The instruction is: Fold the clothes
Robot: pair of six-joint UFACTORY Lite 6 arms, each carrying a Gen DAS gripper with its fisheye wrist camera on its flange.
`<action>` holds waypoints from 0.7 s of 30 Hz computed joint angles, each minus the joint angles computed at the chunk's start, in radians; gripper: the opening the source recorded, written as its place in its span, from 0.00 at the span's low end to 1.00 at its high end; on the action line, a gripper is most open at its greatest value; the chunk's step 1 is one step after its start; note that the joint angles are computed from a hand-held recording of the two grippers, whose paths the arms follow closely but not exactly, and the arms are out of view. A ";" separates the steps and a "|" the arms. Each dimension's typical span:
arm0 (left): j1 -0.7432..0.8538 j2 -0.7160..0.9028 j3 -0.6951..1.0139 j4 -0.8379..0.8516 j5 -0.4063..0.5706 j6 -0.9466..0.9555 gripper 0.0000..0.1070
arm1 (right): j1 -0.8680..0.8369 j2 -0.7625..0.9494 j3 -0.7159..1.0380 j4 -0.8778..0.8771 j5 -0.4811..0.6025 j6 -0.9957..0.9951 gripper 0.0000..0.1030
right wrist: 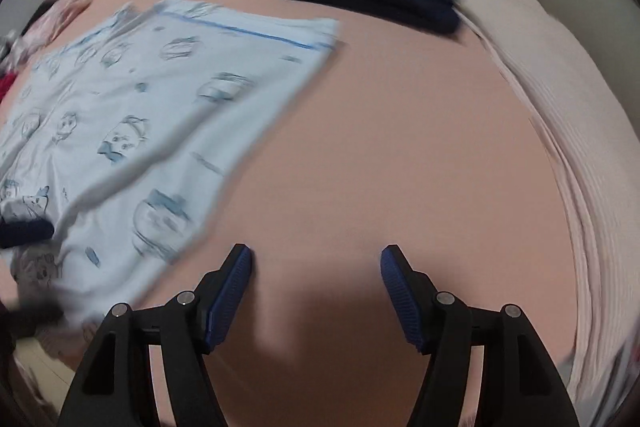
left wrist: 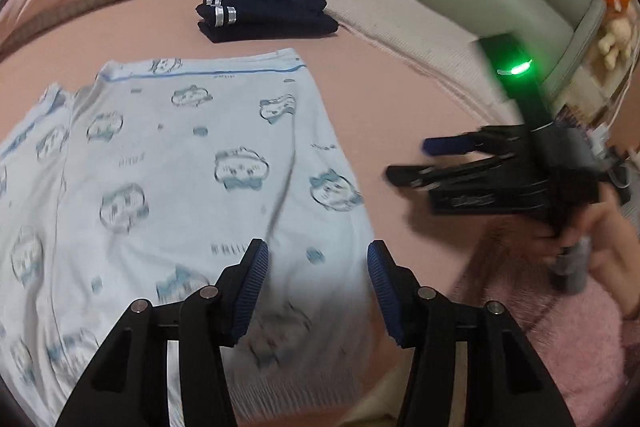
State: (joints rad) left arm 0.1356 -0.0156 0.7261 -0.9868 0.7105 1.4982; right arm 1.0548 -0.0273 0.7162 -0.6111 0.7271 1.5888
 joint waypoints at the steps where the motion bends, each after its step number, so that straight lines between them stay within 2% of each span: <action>1: -0.030 0.003 -0.011 0.028 -0.049 -0.015 0.46 | -0.006 -0.018 -0.008 -0.017 -0.014 0.014 0.63; 3: -0.093 0.010 -0.030 0.094 -0.146 -0.062 0.45 | -0.027 -0.009 0.011 -0.072 -0.062 0.023 0.63; 5: -0.096 -0.050 -0.082 0.080 -0.154 -0.023 0.42 | -0.049 0.001 0.030 -0.130 -0.112 0.037 0.63; 6: -0.074 -0.060 -0.091 0.077 -0.113 -0.013 0.40 | -0.055 0.015 0.045 -0.148 -0.132 0.036 0.63; 7: -0.049 -0.068 -0.097 0.077 -0.067 -0.004 0.33 | -0.056 0.037 0.065 -0.148 -0.145 0.022 0.63; 10: 0.049 -0.083 -0.113 0.056 0.069 0.066 0.26 | -0.057 0.102 0.128 -0.142 -0.184 -0.028 0.63; 13: 0.102 -0.072 -0.105 0.040 0.063 0.031 0.26 | -0.058 0.164 0.175 -0.093 -0.226 -0.113 0.63; 17: 0.093 -0.051 -0.066 0.071 -0.030 -0.015 0.26 | -0.012 0.260 0.235 -0.061 -0.136 -0.177 0.66; 21: 0.150 0.001 0.015 0.057 0.027 -0.095 0.26 | -0.028 0.168 0.153 0.011 -0.110 -0.171 0.66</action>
